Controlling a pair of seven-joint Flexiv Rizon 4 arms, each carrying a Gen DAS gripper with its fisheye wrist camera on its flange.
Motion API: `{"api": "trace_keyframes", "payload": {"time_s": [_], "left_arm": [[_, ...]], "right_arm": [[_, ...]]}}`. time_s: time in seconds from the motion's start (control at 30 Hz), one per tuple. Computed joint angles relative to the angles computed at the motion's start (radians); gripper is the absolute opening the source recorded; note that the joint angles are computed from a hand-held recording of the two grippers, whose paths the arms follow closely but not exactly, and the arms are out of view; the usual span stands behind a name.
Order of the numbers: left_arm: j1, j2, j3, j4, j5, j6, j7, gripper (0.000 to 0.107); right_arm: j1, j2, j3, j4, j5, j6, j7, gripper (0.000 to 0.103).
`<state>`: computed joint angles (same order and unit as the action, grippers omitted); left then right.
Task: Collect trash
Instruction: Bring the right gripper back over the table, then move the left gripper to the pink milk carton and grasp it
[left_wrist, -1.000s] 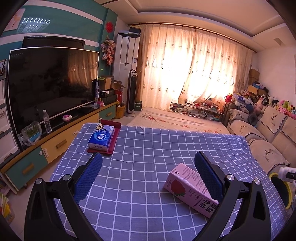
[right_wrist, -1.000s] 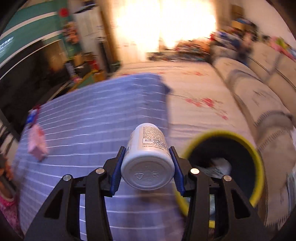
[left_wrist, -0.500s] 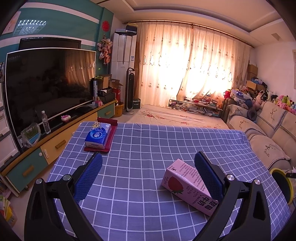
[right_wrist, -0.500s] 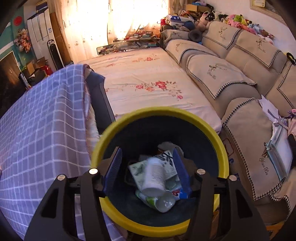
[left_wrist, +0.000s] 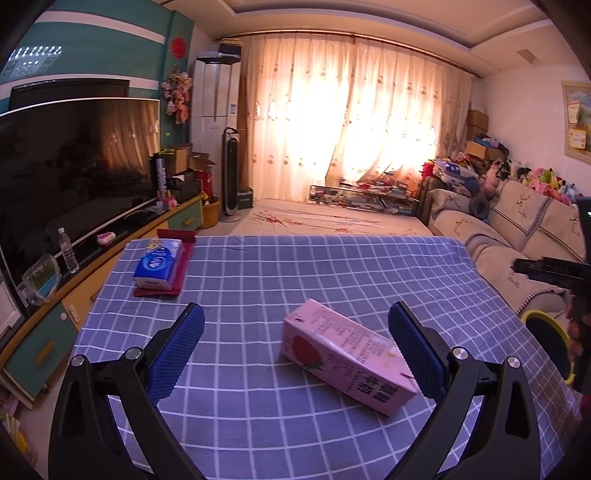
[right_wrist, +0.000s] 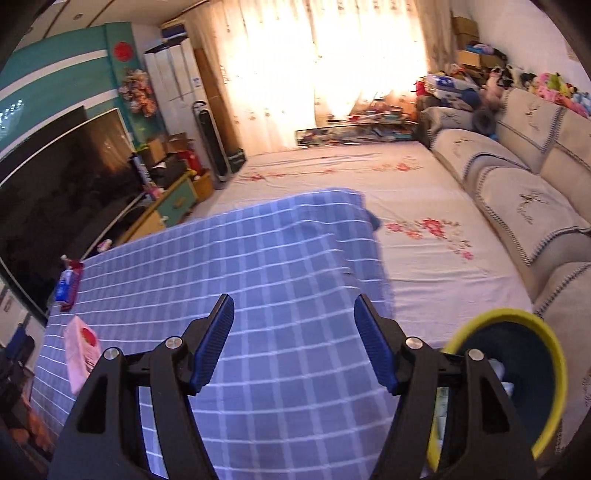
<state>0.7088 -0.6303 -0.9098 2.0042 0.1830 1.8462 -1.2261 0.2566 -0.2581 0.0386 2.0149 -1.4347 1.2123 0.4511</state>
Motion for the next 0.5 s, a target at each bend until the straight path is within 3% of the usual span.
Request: {"api": "trace_keyframes", "payload": {"time_s": [0.2, 0.37, 0.5], "left_arm": [[-0.005, -0.007, -0.059, 0.024, -0.011, -0.082, 0.067, 0.098], [-0.154, 0.059, 0.098, 0.022, -0.079, -0.086, 0.107, 0.098], [-0.253, 0.094, 0.225, -0.002, -0.181, -0.144, 0.099, 0.098]], "right_arm": [[0.019, -0.046, -0.007, -0.021, 0.098, 0.033, -0.084, 0.064], [0.018, -0.04, -0.028, -0.009, 0.059, 0.071, -0.039, 0.064], [0.013, -0.049, -0.035, -0.014, 0.044, 0.089, -0.018, 0.064]]}}
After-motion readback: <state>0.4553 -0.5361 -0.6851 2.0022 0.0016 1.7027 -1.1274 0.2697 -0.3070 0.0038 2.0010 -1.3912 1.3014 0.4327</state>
